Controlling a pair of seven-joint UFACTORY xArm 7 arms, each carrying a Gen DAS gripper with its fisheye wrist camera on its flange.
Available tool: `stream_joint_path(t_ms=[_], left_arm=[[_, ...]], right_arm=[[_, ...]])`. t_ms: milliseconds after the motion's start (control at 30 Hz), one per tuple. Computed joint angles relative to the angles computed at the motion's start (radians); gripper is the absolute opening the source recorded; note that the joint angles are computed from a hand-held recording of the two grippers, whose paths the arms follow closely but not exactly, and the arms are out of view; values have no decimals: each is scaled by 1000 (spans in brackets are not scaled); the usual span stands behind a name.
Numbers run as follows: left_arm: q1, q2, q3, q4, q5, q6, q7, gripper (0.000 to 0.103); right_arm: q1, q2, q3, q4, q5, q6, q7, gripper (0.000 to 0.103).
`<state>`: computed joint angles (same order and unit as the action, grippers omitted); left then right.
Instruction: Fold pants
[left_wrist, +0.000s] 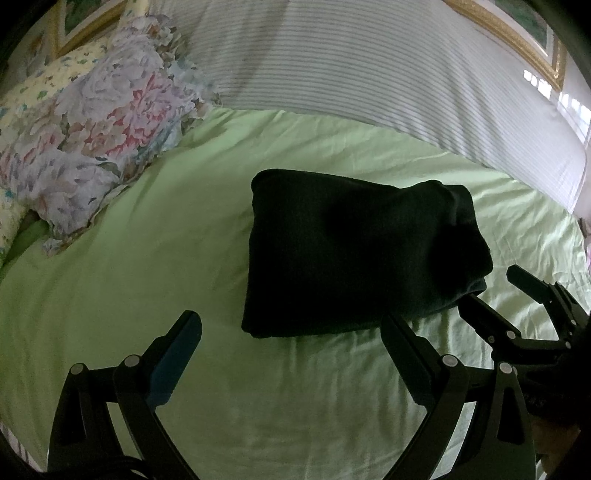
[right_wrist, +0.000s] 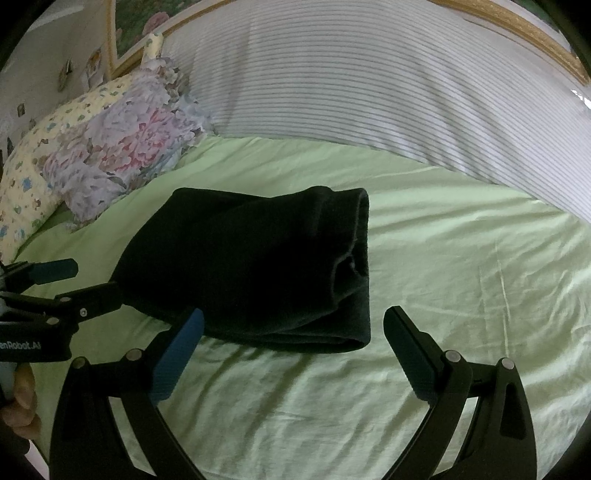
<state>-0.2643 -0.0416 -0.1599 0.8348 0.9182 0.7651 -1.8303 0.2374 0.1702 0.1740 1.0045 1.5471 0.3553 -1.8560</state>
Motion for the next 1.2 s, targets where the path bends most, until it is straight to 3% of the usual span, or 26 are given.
stream_joint_path(t_ms=[300,533,1200], left_arm=[[-1,2,2,10,-8,7,9,98],[17,-4,14,-7,10,-54,-6,97],[11,55,33,60,-58,5,103,94]], right_arm=[[-6,1,0,5,-6,13,7,98],[-5,-5,0,5,-4,10,17,98],[-41,22,-2,41,-56,43,103,98]])
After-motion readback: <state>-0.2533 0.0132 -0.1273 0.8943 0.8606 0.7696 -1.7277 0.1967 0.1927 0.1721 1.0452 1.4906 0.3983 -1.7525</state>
